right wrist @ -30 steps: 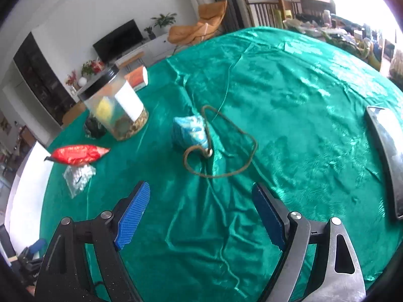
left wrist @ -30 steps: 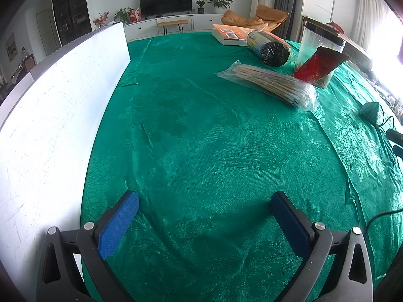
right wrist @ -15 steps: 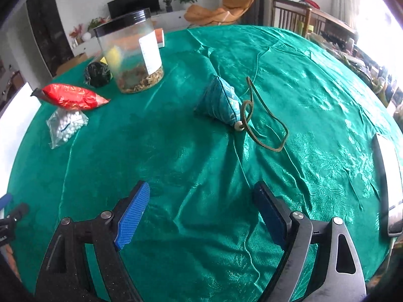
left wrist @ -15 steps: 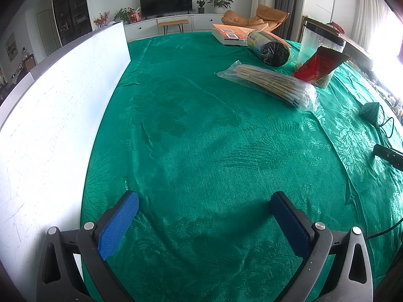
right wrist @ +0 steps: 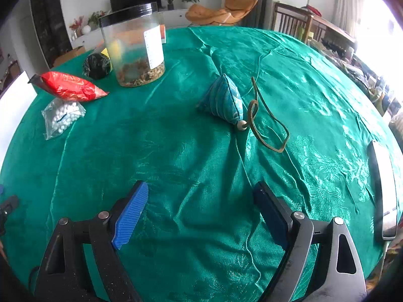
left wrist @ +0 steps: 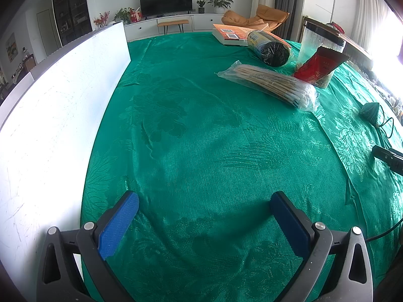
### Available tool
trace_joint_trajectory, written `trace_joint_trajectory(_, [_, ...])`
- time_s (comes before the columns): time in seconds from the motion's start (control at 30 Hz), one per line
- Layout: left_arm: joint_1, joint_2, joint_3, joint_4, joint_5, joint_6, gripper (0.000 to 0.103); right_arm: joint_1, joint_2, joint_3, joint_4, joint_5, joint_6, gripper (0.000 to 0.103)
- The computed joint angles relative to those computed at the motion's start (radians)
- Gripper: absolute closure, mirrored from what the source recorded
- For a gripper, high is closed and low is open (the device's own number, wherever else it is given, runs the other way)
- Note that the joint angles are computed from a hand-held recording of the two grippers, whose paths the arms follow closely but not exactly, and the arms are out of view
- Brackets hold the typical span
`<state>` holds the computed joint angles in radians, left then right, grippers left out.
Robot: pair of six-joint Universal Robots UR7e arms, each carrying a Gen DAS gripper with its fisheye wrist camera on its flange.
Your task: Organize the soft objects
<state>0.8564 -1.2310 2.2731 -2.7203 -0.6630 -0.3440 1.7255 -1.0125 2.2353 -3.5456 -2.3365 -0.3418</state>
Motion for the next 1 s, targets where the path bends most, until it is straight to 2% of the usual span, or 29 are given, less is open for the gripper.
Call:
trace_joint_trajectory(0.23, [-0.001,0.000,0.001,0.002,0.002,-0.005,0.000,0.000,0.000,-0.001,0.000,0.001,-0.001,0.014])
trace_joint_trajectory(0.3, [-0.010,-0.002,-0.010,0.061,0.018,-0.082,0.000,0.000,0.001,-0.001,-0.001,0.001,-0.001,0.014])
trace_joint_trajectory(0.33, [-0.014,-0.001,-0.019,0.085,0.007,-0.124,0.000,0.000,0.001,-0.001,0.000,0.001,-0.001,0.014])
trace_joint_trajectory(0.37, [-0.016,0.003,-0.028,0.067,-0.041,-0.124,0.000,0.000,0.001,-0.001,0.000,0.001,-0.001,0.014])
trace_joint_trajectory(0.43, [-0.018,0.032,-0.053,-0.001,-0.138,-0.075,0.000,-0.001,0.001,-0.001,-0.001,0.001,-0.002,0.014])
trace_joint_trajectory(0.5, [-0.031,0.096,-0.115,-0.002,-0.156,-0.049,0.000,-0.001,0.002,-0.002,-0.002,0.002,-0.002,0.014])
trace_joint_trajectory(0.57, [-0.047,0.178,-0.190,-0.001,-0.115,-0.012,0.000,-0.001,0.002,-0.002,-0.001,0.004,-0.001,0.013])
trace_joint_trajectory(0.67, [-0.061,0.308,-0.313,0.018,0.015,0.016,0.000,0.000,0.001,-0.004,0.002,0.004,0.000,0.013])
trace_joint_trajectory(0.8, [-0.043,0.418,-0.446,0.043,0.082,-0.022,0.000,0.000,0.003,-0.005,0.001,0.003,0.000,0.013])
trace_joint_trajectory(0.9, [-0.006,0.448,-0.514,0.172,0.114,-0.127,0.001,0.000,0.003,-0.005,0.001,0.004,0.000,0.013])
trace_joint_trajectory(1.0, [0.021,0.388,-0.462,0.170,0.103,-0.148,0.002,0.001,0.004,-0.005,0.000,0.004,0.000,0.013])
